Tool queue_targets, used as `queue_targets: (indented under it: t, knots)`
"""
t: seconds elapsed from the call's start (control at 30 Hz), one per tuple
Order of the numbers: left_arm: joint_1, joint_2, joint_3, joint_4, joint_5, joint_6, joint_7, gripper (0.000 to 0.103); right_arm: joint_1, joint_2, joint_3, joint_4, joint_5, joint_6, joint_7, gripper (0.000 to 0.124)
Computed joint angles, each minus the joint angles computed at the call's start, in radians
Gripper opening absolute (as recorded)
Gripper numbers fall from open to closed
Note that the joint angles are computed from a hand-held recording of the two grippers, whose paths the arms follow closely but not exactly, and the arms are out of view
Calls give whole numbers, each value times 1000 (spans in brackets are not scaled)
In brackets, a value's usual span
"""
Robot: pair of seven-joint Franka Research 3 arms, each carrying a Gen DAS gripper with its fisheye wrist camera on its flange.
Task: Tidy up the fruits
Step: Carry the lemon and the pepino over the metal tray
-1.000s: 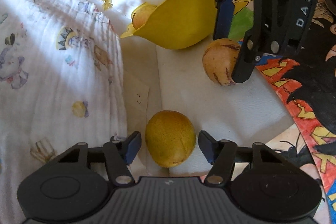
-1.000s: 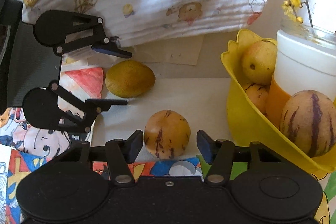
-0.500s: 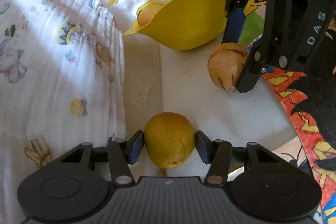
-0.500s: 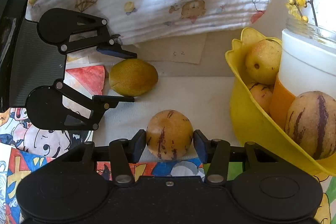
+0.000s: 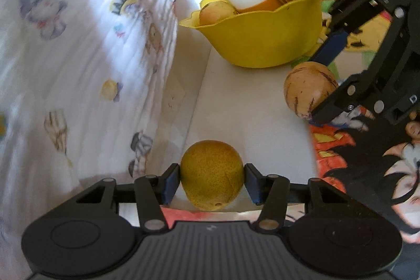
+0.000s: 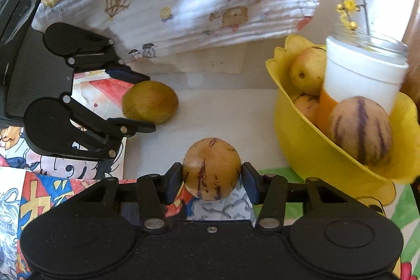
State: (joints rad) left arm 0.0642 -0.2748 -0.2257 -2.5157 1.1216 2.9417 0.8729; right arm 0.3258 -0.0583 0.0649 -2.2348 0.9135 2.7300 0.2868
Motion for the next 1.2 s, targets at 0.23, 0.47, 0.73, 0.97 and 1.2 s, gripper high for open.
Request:
queue_targets:
  t: [0.23,0.47,0.73,0.97,1.2]
  knots:
    - [-61,-37,40,-51,-253,29,100,57,-2,-77,-28,-59,87,-9,-44,51]
    - [-130,-127,79,-179,-514,130,159,57,9,-183,-65,-140,162,-7,-62,51]
    - [-214,-177,119,-285,-686,314,187,57,21,-305,-108,-246,211,10,-66,51]
    - [-327,-206,169,-343,-770,444,144,57,7,-456,-150,-361,189,13,-29,51]
    - [-370,-251,127,-372,-778,485,82,57,-14,-622,-195,-489,124,30,30,51]
